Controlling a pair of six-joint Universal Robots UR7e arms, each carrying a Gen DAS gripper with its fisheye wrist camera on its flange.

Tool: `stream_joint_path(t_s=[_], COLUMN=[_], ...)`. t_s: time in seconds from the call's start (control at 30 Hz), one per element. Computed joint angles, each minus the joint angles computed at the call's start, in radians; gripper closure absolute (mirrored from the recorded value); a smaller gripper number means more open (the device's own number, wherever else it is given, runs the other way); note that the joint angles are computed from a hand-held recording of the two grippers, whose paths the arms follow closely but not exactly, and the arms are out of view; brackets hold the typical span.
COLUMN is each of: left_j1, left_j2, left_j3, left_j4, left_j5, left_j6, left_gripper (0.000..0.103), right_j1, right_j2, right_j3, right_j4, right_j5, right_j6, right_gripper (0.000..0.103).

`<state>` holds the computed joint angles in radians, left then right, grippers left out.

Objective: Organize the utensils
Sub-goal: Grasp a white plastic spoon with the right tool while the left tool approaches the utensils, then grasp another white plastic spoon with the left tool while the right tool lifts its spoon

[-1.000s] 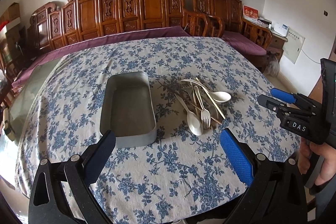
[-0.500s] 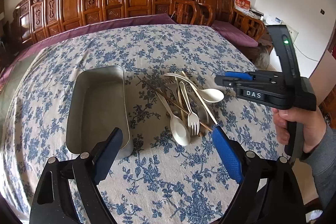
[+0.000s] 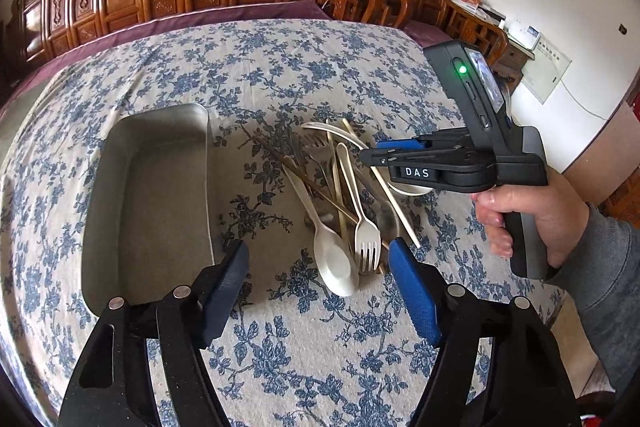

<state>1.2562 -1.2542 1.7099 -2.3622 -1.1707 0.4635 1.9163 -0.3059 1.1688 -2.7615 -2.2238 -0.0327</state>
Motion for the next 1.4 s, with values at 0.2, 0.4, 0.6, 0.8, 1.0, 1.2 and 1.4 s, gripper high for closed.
stream_joint_path(t_s=[0.2, 0.4, 0.6, 0.8, 1.0, 1.2, 1.4], left_j1=[0.004, 0.005, 0.008, 0.018, 0.028, 0.036, 0.041], left_j2=[0.035, 0.074, 0.118, 0.17, 0.205, 0.231, 0.209], left_j3=[-0.016, -0.03, -0.054, -0.093, -0.131, -0.177, -0.169], left_j4=[0.006, 0.016, 0.019, 0.035, 0.061, 0.125, 0.124], left_j5=[-0.001, 0.014, 0.031, 0.067, 0.082, 0.073, 0.062], left_j6=[-0.017, -0.04, -0.058, -0.094, -0.127, -0.188, -0.198], left_gripper=[0.034, 0.042, 0.059, 0.075, 0.08, 0.09, 0.097], right_j1=[-0.019, -0.008, 0.007, 0.019, 0.029, 0.039, 0.056], right_j2=[-0.032, -0.07, -0.123, -0.16, -0.17, -0.18, -0.187], right_j3=[0.047, 0.11, 0.204, 0.271, 0.299, 0.318, 0.332], right_j4=[-0.004, -0.05, -0.131, -0.197, -0.224, -0.242, -0.24], right_j5=[0.051, 0.066, 0.056, 0.054, 0.053, 0.042, 0.012], right_j6=[0.027, 0.021, 0.024, 0.018, 0.024, 0.042, 0.062], right_gripper=[0.091, 0.098, 0.099, 0.099, 0.099, 0.099, 0.099])
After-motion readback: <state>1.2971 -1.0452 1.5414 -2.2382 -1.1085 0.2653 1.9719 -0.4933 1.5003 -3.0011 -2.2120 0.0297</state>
